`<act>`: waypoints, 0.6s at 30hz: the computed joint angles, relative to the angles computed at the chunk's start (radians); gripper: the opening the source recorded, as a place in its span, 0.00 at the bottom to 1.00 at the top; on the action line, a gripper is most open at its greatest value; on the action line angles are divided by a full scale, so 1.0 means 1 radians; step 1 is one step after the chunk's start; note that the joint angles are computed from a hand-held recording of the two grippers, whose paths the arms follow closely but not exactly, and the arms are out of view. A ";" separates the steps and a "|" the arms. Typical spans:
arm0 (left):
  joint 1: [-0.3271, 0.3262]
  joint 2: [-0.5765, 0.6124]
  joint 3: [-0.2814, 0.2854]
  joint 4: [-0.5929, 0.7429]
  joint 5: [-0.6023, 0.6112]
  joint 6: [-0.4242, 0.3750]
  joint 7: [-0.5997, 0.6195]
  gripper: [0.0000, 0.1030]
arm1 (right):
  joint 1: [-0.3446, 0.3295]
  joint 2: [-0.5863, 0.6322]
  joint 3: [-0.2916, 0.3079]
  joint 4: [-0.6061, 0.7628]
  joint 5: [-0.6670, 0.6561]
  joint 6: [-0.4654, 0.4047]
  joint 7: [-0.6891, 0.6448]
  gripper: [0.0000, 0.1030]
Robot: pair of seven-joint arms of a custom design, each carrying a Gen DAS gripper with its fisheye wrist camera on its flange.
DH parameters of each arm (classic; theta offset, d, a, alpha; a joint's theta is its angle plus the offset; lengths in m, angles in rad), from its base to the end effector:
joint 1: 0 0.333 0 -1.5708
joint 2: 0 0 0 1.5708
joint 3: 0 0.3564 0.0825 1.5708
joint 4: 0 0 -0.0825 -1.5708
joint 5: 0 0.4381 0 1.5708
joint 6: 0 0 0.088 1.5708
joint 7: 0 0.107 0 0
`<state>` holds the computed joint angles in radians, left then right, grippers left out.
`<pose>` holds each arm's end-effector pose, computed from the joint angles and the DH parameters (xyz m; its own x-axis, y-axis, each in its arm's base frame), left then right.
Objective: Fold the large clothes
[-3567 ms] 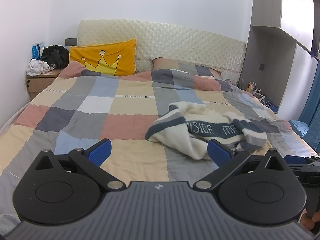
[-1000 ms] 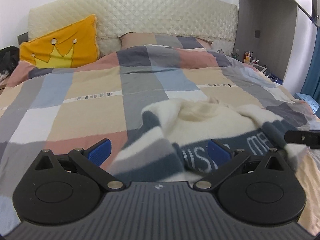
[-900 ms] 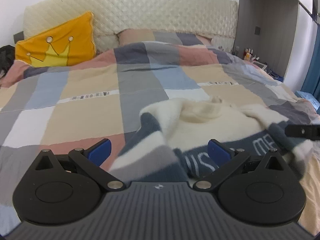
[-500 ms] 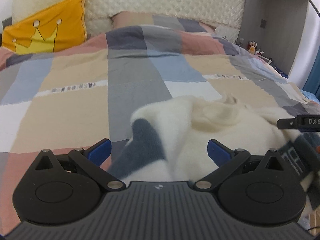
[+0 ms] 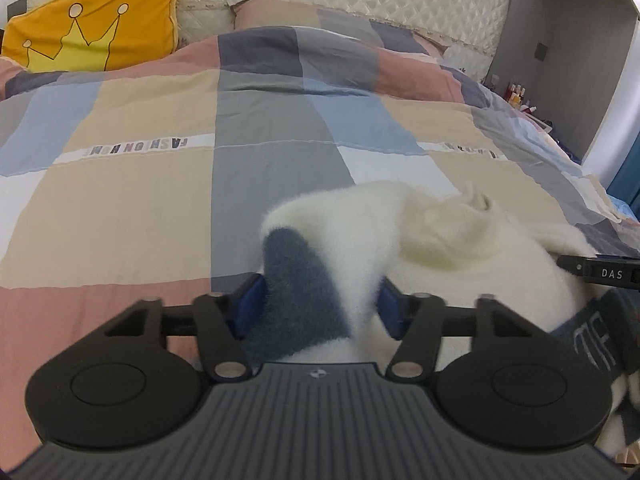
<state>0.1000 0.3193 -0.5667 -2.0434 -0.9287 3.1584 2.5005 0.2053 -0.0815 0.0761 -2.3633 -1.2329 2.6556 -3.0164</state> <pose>0.6370 -0.2142 0.3731 -0.4152 -0.8957 0.1588 -0.6586 0.1756 -0.7317 0.5190 0.1776 0.3897 -0.3754 -0.9269 -0.0022 -0.6406 0.2611 -0.7221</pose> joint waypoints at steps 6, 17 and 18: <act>0.031 -0.033 -0.020 -0.015 -0.087 -0.035 0.063 0.27 | -0.001 -0.038 0.005 -0.026 -0.002 -0.012 -0.018 0.21; 0.059 -0.235 -0.007 -0.100 -0.447 -0.144 0.320 0.19 | -0.011 -0.197 0.052 -0.106 0.026 -0.057 -0.046 0.09; 0.054 -0.264 0.006 -0.116 -0.469 -0.162 0.330 0.19 | -0.011 -0.218 0.060 -0.116 0.033 -0.065 -0.054 0.09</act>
<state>0.1543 0.0548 -0.5607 -2.1592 -1.3976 2.9964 2.8301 0.1943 -0.2997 0.1358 -2.4796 -1.1994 2.5901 -3.0708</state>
